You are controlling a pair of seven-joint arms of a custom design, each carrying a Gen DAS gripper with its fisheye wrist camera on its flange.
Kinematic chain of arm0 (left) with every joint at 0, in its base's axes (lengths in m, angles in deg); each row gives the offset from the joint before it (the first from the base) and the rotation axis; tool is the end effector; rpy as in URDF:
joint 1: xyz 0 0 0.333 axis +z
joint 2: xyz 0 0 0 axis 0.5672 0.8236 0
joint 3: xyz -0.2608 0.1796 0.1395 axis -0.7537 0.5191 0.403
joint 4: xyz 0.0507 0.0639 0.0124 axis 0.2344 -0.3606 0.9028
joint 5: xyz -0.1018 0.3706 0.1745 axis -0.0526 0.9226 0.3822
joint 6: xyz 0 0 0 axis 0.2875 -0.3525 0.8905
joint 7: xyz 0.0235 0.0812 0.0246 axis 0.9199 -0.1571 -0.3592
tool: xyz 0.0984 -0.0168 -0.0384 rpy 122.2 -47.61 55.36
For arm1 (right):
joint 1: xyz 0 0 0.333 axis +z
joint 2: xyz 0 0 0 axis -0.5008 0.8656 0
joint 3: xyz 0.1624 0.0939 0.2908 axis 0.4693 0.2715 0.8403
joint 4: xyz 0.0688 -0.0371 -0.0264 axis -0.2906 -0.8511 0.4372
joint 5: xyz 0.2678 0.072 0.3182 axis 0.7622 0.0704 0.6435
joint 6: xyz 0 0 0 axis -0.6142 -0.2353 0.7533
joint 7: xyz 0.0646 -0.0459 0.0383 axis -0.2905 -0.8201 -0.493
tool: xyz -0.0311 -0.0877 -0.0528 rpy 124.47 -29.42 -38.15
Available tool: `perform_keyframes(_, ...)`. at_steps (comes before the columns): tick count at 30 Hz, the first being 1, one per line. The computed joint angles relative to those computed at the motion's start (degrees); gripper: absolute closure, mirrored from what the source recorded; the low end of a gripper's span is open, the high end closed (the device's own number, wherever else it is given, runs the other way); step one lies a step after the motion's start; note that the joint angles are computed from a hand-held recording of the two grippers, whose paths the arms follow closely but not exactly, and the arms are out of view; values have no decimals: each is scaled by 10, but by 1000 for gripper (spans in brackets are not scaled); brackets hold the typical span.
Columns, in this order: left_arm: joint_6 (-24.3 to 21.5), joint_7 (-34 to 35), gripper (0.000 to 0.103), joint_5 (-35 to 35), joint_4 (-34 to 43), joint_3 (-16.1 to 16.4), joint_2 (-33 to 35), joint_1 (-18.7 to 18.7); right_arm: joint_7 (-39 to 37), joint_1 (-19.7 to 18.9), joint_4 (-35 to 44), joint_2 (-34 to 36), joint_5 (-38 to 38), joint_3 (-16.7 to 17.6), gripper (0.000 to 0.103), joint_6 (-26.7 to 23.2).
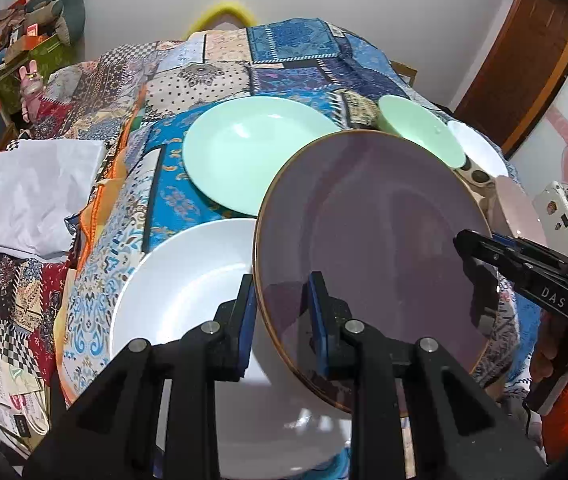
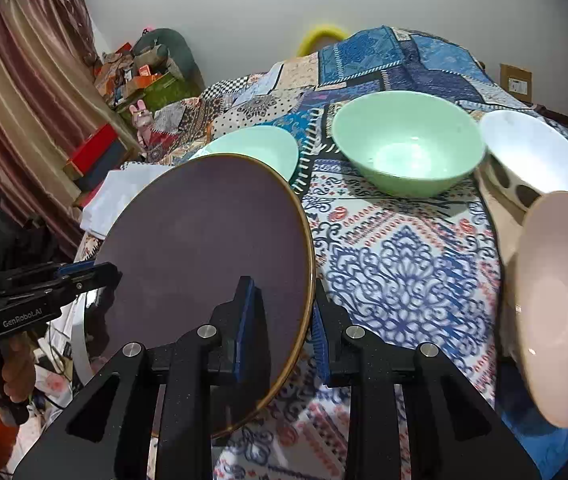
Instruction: Organize plates and bowls
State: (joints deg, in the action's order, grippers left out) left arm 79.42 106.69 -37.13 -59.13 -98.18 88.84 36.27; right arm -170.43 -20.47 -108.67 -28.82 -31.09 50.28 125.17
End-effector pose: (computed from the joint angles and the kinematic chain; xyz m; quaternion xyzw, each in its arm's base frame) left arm 0.6798 -0.1610 0.3591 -0.4175 0.8592 -0.2932 0.0393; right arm 0.5315 0.1403 0.3667 -0.5175 0.7710 -0.1857 0.3213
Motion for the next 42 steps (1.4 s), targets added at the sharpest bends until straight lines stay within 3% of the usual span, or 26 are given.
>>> perform_keyframes(10,8,26,78,-34,-48,-5,-44,-12,105,-23,-37,-53,-98,22,79,-23)
perform_keyframes(24,4,-4,78,-1,-78,6,-58,-54,185,-46,-89,-96,-160,29,79,-27)
perform_keyframes(42,-8,-102,78,105,-51,8,-12,-84,190,-57,-111,-84,-160,14,79,-15)
